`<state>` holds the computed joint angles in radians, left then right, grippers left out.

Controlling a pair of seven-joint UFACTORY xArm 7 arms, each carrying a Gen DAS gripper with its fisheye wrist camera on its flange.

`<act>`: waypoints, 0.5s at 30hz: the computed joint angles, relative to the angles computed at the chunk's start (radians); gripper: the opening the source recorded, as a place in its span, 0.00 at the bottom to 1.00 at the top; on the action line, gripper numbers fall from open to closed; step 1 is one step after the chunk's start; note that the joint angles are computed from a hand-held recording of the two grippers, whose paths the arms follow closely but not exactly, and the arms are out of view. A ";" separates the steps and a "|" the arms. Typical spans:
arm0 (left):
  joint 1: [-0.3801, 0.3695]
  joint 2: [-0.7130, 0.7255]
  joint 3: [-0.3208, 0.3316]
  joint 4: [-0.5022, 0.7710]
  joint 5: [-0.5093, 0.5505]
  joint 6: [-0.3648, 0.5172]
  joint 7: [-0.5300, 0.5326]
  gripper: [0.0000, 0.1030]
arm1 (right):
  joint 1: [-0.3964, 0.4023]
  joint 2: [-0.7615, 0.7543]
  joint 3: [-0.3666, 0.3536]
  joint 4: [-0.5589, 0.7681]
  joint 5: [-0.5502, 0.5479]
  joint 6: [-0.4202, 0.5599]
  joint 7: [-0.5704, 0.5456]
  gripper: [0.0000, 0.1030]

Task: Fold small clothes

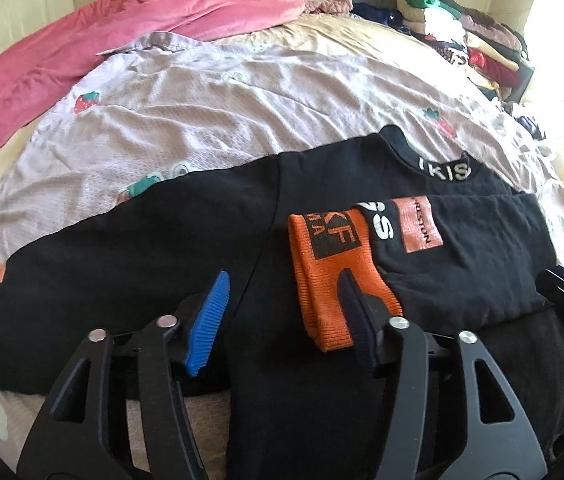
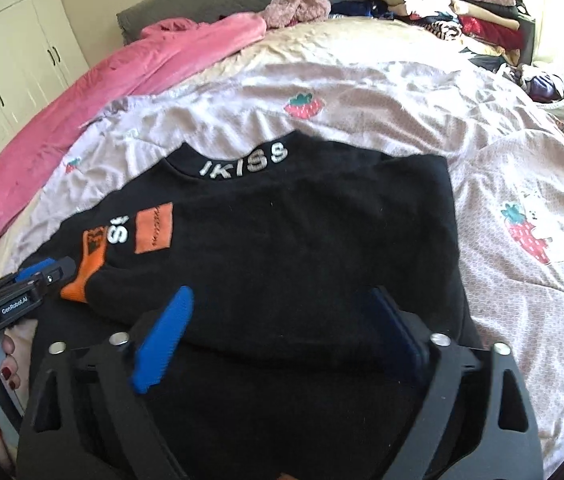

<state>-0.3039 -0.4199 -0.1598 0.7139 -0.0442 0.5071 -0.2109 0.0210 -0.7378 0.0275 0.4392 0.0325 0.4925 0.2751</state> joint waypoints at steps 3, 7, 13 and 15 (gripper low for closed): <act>-0.011 -0.028 0.009 -0.009 -0.016 -0.005 0.015 0.66 | 0.003 -0.023 0.007 0.004 -0.002 0.012 0.004 0.88; -0.008 -0.065 0.005 -0.031 -0.004 -0.008 0.019 0.75 | 0.002 -0.046 0.019 0.008 -0.007 0.015 0.022 0.93; -0.007 -0.110 0.031 -0.058 -0.027 0.000 0.031 0.84 | 0.011 -0.083 0.024 0.016 -0.010 0.035 0.031 0.94; -0.002 -0.134 0.035 -0.071 -0.030 -0.002 0.036 0.88 | 0.011 -0.091 0.035 0.022 -0.017 0.042 0.039 0.94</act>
<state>-0.3055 -0.5539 -0.1250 0.6430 -0.0741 0.5052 -0.1748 0.0321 -0.8283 0.0628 0.4613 0.0153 0.5349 0.3137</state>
